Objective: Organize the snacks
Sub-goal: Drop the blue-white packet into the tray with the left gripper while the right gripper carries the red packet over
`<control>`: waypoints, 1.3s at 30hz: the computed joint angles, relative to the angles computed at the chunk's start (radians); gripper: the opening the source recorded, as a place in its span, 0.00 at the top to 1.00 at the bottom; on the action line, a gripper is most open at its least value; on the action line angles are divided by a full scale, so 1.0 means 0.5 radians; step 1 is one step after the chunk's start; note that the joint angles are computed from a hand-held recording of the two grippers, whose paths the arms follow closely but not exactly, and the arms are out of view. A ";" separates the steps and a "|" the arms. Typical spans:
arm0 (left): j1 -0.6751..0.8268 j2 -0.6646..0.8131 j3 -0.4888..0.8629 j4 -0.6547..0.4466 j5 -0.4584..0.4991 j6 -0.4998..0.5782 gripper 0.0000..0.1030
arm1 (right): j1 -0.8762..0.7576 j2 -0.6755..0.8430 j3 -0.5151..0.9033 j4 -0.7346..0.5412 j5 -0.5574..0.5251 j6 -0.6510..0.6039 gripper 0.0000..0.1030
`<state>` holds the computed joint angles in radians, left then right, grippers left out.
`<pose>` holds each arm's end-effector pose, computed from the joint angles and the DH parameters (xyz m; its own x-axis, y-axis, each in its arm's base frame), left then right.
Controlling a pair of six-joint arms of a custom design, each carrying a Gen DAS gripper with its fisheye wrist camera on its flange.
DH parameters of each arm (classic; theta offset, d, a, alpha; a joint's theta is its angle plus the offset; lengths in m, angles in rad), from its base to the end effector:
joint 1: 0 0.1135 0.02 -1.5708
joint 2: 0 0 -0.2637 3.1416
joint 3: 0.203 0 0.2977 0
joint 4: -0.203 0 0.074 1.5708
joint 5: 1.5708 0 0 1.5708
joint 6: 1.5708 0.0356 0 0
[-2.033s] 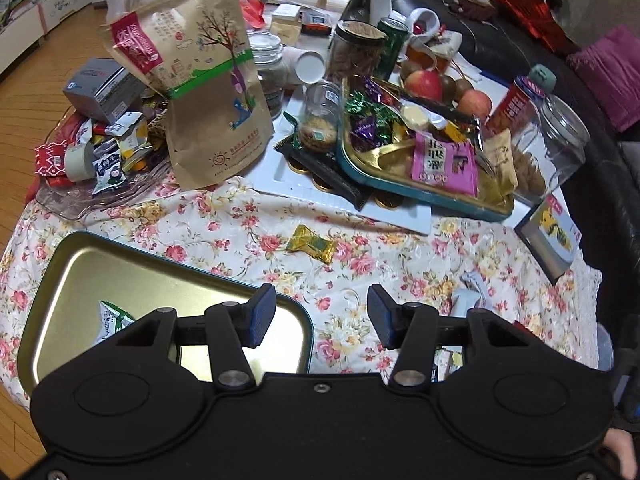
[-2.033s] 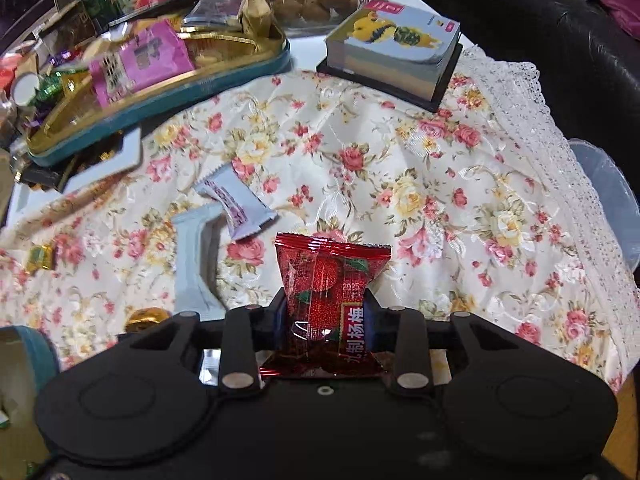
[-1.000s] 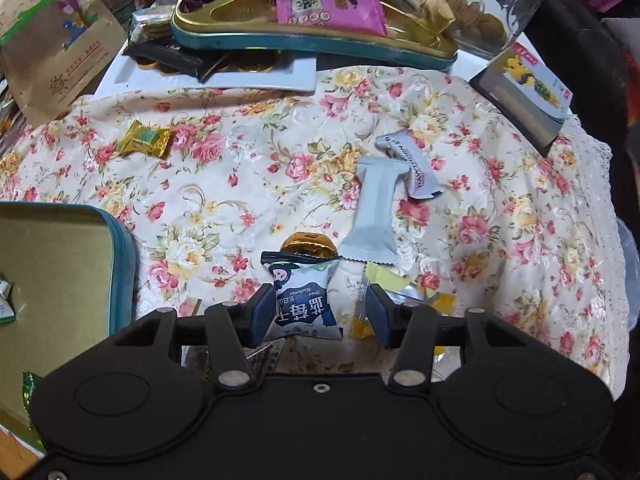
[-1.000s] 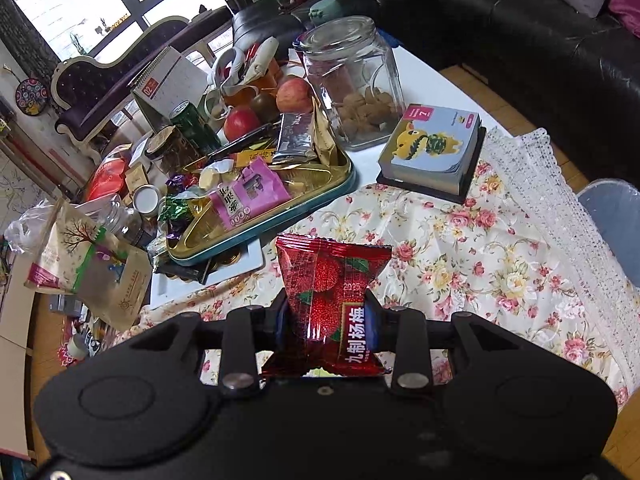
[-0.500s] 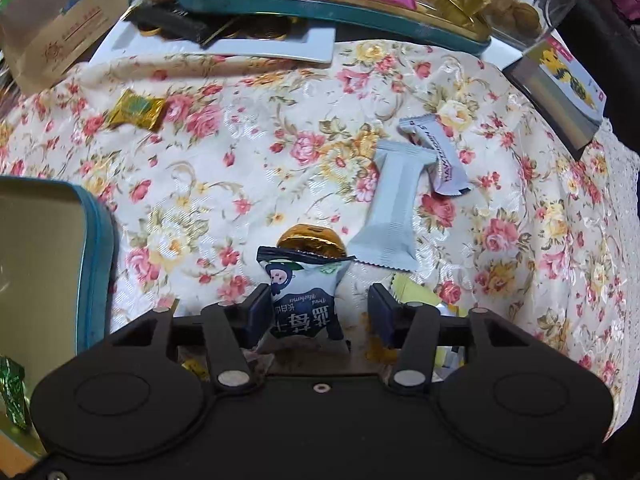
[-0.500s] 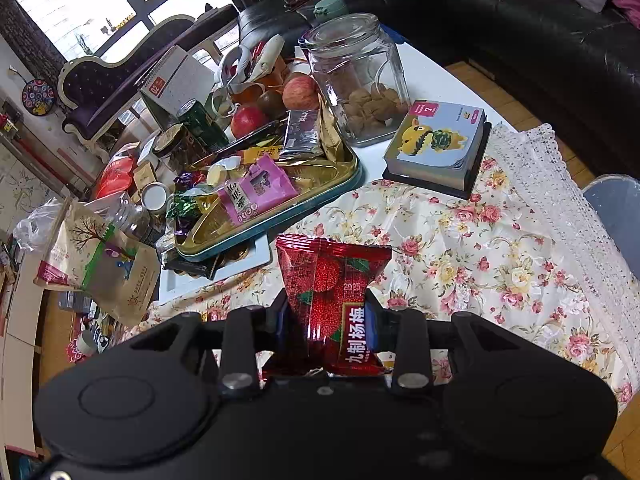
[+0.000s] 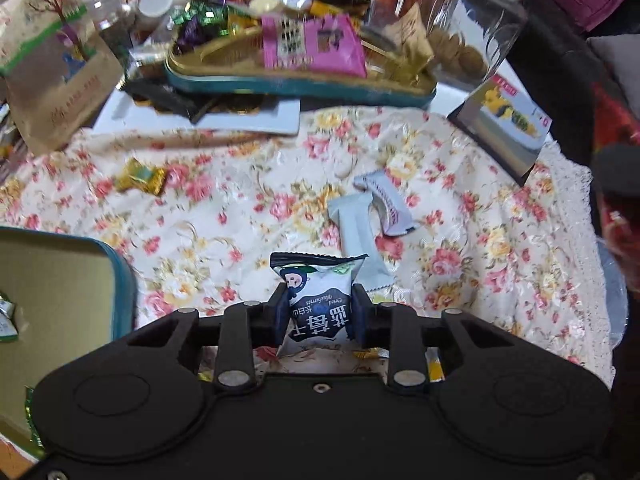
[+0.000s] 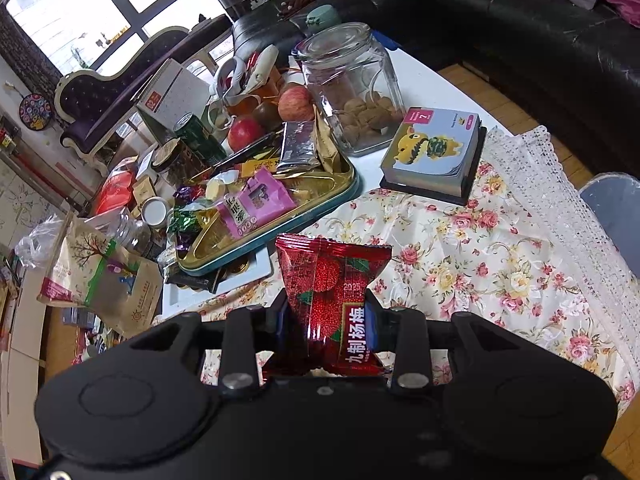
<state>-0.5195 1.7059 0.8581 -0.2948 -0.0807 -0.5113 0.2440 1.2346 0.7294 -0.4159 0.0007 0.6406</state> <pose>0.2956 -0.1658 0.0963 -0.9166 -0.0376 -0.3980 0.0198 0.9901 -0.1392 0.2751 0.0685 0.1866 -0.7636 0.4258 -0.4853 0.2685 0.8930 0.3611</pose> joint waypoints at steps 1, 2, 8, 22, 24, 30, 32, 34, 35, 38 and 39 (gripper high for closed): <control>0.016 -0.073 -0.032 -0.012 0.005 0.023 0.62 | -0.006 0.006 0.006 0.000 0.005 0.009 0.64; 0.033 -0.133 -0.054 -0.025 0.007 0.042 0.62 | -0.009 0.009 0.008 0.000 0.010 0.017 0.64; 0.146 -0.459 -0.141 -0.170 -0.073 0.128 0.61 | 0.005 0.045 0.027 0.002 0.018 0.039 0.64; 0.839 -0.940 -0.338 -0.379 -0.079 0.531 0.61 | 0.392 0.369 0.219 0.025 0.136 0.102 0.64; 0.950 -0.964 -0.361 -0.377 -0.064 0.588 0.61 | 0.465 0.431 0.261 0.026 0.156 0.109 0.64; 1.314 -0.992 -0.402 -0.414 0.008 0.743 0.61 | 0.659 0.618 0.400 0.030 0.135 0.134 0.64; 1.431 -0.989 -0.411 -0.421 0.027 0.786 0.61 | 0.724 0.673 0.447 0.030 0.137 0.139 0.64; 1.541 -0.978 -0.409 -0.434 0.044 0.818 0.61 | 0.800 0.730 0.494 0.033 0.144 0.143 0.64; 1.588 -0.971 -0.407 -0.437 0.056 0.830 0.61 | 0.834 0.758 0.518 0.036 0.142 0.144 0.64; 1.722 -0.942 -0.391 -0.447 0.106 0.873 0.61 | 0.928 0.848 0.591 0.042 0.133 0.145 0.64; 1.757 -0.938 -0.387 -0.453 0.117 0.887 0.61 | 0.955 0.875 0.615 0.042 0.129 0.142 0.64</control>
